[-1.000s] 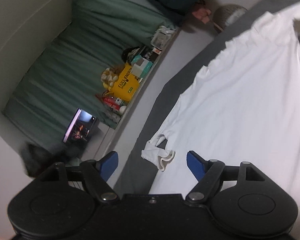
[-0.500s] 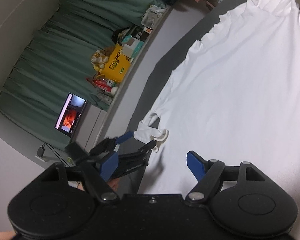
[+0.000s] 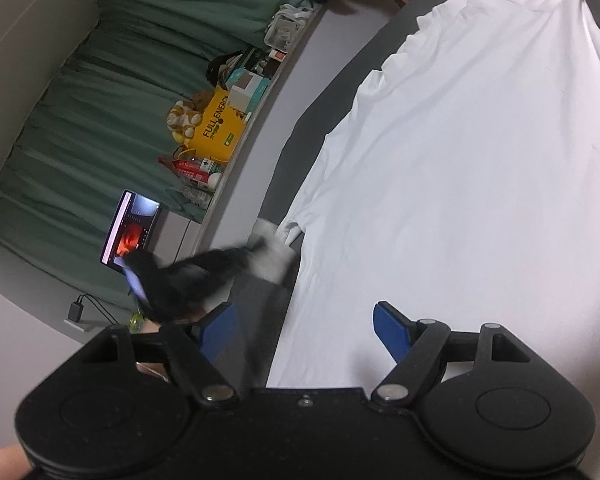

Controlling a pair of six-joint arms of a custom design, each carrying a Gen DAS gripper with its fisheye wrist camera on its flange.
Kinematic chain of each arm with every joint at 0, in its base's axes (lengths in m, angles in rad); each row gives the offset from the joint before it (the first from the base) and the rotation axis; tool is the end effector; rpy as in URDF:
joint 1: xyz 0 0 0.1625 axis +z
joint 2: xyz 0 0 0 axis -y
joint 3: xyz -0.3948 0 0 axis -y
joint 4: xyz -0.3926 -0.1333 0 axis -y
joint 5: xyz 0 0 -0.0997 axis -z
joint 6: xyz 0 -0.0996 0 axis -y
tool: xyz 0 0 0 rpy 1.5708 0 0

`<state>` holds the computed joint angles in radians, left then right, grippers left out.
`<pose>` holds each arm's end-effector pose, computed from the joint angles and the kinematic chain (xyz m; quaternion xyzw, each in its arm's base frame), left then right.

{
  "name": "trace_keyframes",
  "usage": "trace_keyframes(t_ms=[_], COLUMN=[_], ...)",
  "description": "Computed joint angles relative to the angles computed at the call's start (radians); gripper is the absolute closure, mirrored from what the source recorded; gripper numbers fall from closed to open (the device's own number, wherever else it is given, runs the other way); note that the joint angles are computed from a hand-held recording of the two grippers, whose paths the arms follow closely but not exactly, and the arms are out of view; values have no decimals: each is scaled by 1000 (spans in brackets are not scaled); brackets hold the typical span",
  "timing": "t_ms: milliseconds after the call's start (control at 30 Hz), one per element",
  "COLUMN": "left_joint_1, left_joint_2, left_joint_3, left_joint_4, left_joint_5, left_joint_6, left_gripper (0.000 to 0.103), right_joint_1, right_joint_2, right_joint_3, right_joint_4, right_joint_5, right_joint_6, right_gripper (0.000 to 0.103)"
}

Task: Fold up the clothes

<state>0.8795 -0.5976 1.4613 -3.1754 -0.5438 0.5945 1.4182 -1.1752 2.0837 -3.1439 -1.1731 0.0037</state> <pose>-0.2714 -0.6707 0.1154 0.3444 0.7565 -0.3371 0.4421 0.0895 -0.5487 0.2064 0.0081 0.9289 -0.3328 0.1624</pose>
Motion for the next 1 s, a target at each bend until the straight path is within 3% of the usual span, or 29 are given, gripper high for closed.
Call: trace_keyframes(t_ms=[100,200,333,433,633,733,833,1000], left_joint_1=[-15,-31,-82,-131,-172,-180,-188,-260], left_joint_2=[-49,-121,-181,-210,-223,-181,-127,-17], left_joint_3=[-75,-111,-102,-48,150,269,376,418], left_joint_4=[-92,-140,-144,-36,172,177,101,26], left_joint_5=[-42,-223,-489,-568,-577,-541,-509,-372], left_joint_6=[-158,-351,-403,-426,-595,-743,-841,-747], left_gripper=[94,94,94,94,94,94,94,94], right_joint_1=[-8,-15,-22,-29,-70,-87,-86,-43], right_joint_2=[2,4,-2,-11,-45,-58,-60,-66], right_joint_3=[-2,-4,-1,7,25,18,5,-39], right_joint_4=[-5,-9,-34,-83,-184,-123,-37,127], right_joint_5=[29,49,55,63,104,106,54,-124], right_joint_6=[23,38,59,79,166,222,254,215], right_gripper=[28,28,28,28,25,22,22,22])
